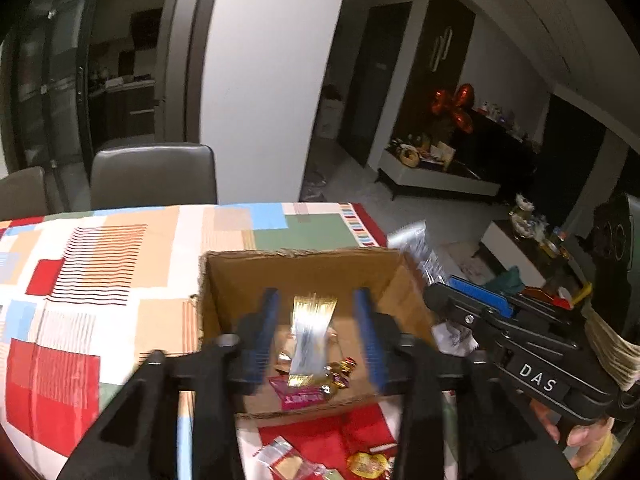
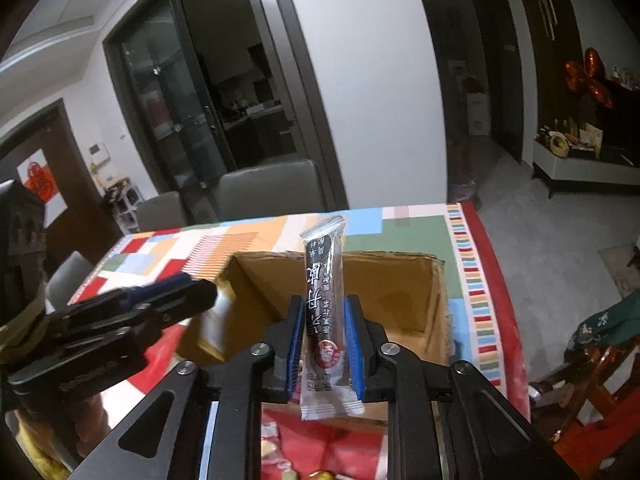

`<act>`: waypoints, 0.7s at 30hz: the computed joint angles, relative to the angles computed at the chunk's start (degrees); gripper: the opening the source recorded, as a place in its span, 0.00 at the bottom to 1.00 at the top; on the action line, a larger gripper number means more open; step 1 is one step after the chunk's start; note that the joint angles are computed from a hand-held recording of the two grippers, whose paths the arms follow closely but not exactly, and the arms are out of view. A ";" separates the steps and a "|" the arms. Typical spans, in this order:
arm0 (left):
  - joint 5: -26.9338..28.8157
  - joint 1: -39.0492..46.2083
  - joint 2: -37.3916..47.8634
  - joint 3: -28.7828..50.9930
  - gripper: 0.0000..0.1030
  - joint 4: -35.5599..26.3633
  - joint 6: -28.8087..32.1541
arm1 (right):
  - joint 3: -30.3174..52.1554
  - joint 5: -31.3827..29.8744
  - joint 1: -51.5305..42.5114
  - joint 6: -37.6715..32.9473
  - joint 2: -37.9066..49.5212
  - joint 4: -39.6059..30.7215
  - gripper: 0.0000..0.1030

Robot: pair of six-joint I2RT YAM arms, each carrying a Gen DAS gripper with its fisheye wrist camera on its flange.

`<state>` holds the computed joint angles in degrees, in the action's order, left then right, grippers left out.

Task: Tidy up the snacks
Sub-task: 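Carry the gold bar and dark stick snack over the box and open both tools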

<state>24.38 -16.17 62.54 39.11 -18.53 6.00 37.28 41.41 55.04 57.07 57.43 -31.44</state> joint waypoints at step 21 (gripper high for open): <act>4.50 7.78 -28.32 -13.14 0.52 -12.20 7.34 | 7.07 14.64 29.12 45.16 12.10 -33.32 0.44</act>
<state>28.88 -8.39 34.22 25.97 -30.73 13.34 44.35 56.05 84.17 102.23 69.53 -64.76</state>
